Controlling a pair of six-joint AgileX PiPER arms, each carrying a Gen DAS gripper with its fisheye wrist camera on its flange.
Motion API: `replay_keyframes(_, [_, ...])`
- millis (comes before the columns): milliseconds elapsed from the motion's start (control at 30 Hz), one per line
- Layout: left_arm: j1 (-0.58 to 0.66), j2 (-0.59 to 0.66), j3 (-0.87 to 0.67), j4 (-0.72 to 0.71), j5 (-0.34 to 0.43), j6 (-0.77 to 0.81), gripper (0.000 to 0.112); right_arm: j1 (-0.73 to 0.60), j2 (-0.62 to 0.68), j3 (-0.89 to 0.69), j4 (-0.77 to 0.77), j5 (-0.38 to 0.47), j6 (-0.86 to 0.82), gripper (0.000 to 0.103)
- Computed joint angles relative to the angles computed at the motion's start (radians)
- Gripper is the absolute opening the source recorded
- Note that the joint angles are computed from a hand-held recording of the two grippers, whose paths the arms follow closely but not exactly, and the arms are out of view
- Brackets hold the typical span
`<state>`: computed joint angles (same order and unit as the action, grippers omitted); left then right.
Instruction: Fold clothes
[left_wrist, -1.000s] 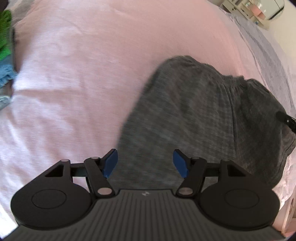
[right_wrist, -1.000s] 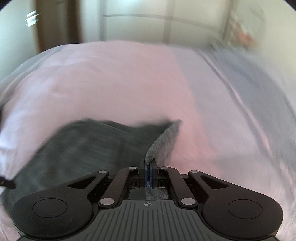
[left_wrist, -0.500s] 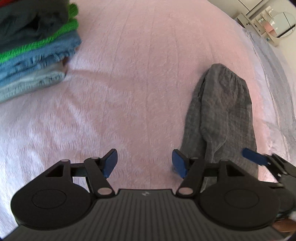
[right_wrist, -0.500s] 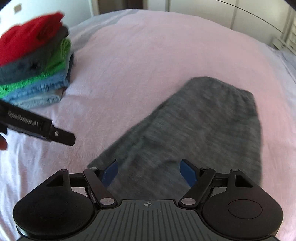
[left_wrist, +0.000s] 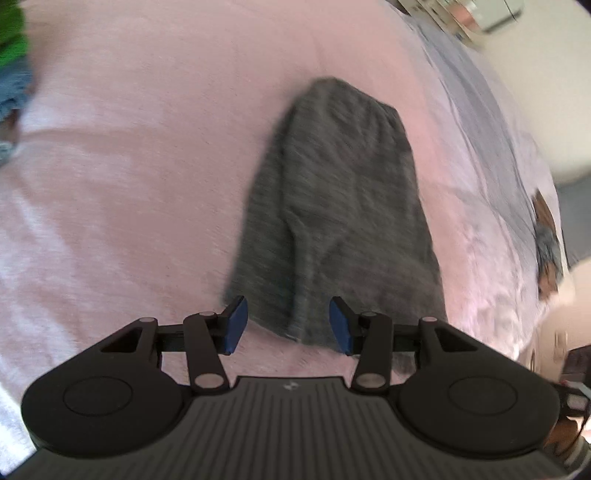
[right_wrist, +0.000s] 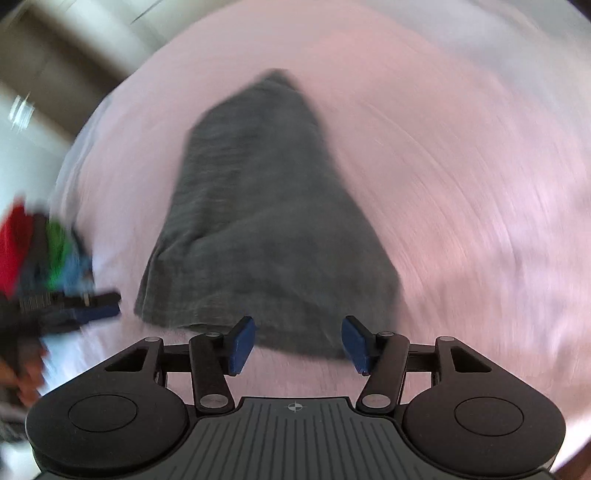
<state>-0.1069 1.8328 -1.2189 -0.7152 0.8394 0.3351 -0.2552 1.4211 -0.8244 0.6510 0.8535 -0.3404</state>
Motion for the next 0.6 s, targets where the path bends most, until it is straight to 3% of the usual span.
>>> replay_keyframes(167, [-0.025, 0.052, -0.043, 0.018, 0.022, -0.010, 0.045, -0.132, 0.017, 0.080, 0.182, -0.041, 0.005, 0.057])
replay_keyframes(333, [-0.045, 0.132, -0.123, 0.025, 0.055, -0.034, 0.044, -0.240, 0.064, 0.140, 0.316, -0.081, 0.123, 0.057])
replay_keyframes(467, [-0.057, 0.166, -0.152, 0.028, 0.059, -0.026, 0.041, -0.319, 0.152, 0.179, 0.485, -0.075, 0.042, 0.057])
replay_keyframes(500, [-0.058, 0.172, -0.154, 0.021, 0.059, -0.019, 0.037, -0.317, 0.172, 0.176, 0.513, -0.070, 0.004, 0.031])
replay_keyframes(533, [-0.058, 0.178, -0.156, 0.013, 0.059, -0.010, 0.019, -0.307, 0.176, 0.166, 0.516, -0.071, -0.010, 0.011])
replay_keyframes(567, [-0.055, 0.183, -0.159, -0.006, 0.067, 0.009, 0.000, -0.290, 0.166, 0.151, 0.498, -0.077, -0.005, 0.006])
replay_keyframes(600, [-0.046, 0.182, -0.161, -0.028, 0.076, 0.029, 0.000, -0.274, 0.157, 0.135, 0.478, -0.082, 0.001, 0.004])
